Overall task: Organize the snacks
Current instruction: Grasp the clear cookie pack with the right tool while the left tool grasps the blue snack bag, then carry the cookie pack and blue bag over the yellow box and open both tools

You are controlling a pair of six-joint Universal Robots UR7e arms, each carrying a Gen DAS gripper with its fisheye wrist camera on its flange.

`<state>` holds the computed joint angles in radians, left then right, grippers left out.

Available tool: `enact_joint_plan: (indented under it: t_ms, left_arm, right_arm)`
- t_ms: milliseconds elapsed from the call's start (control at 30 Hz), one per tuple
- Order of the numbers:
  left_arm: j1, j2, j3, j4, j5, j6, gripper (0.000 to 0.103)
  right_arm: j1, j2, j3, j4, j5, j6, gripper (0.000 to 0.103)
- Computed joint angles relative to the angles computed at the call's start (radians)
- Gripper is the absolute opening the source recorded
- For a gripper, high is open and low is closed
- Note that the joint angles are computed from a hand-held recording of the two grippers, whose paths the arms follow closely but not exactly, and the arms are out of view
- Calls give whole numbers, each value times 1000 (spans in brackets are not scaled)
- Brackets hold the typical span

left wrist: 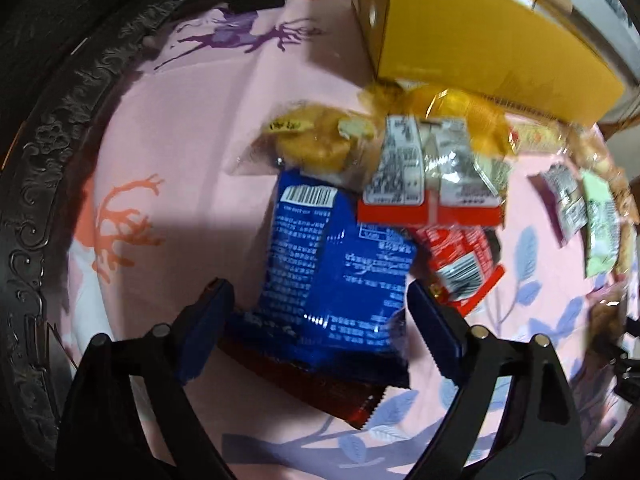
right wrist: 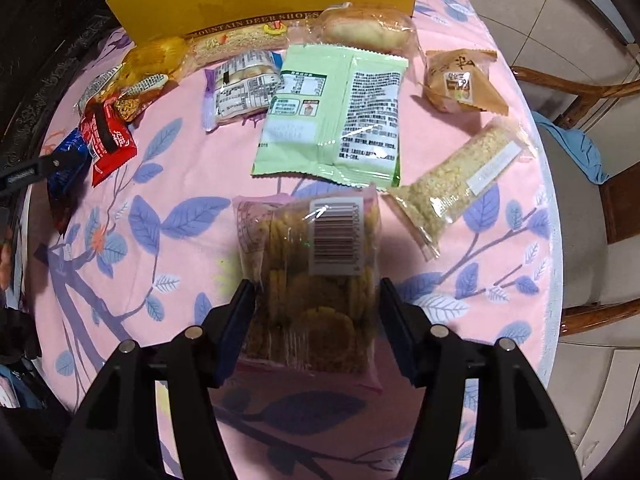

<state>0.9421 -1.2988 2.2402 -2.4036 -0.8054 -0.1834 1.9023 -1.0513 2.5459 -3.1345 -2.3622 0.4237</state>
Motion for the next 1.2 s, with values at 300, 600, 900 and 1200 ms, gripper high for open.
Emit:
enact_joint_plan:
  t_ms: [300, 600, 900, 1200]
  left_arm:
    - [9, 45, -10, -65, -20, 35, 58]
    - [-91, -167, 98, -4, -156, -107, 57]
    - [-256, -182, 127, 19, -200, -135, 58]
    - [-277, -83, 42, -64, -191, -102, 58]
  right_arm:
    - [21, 34, -3, -46, -13, -30, 51]
    - [58, 6, 3, -124, -9, -82, 47]
    - [152, -7, -77, -91, -28, -125, 48]
    - [164, -55, -144, -115, -62, -198, 48]
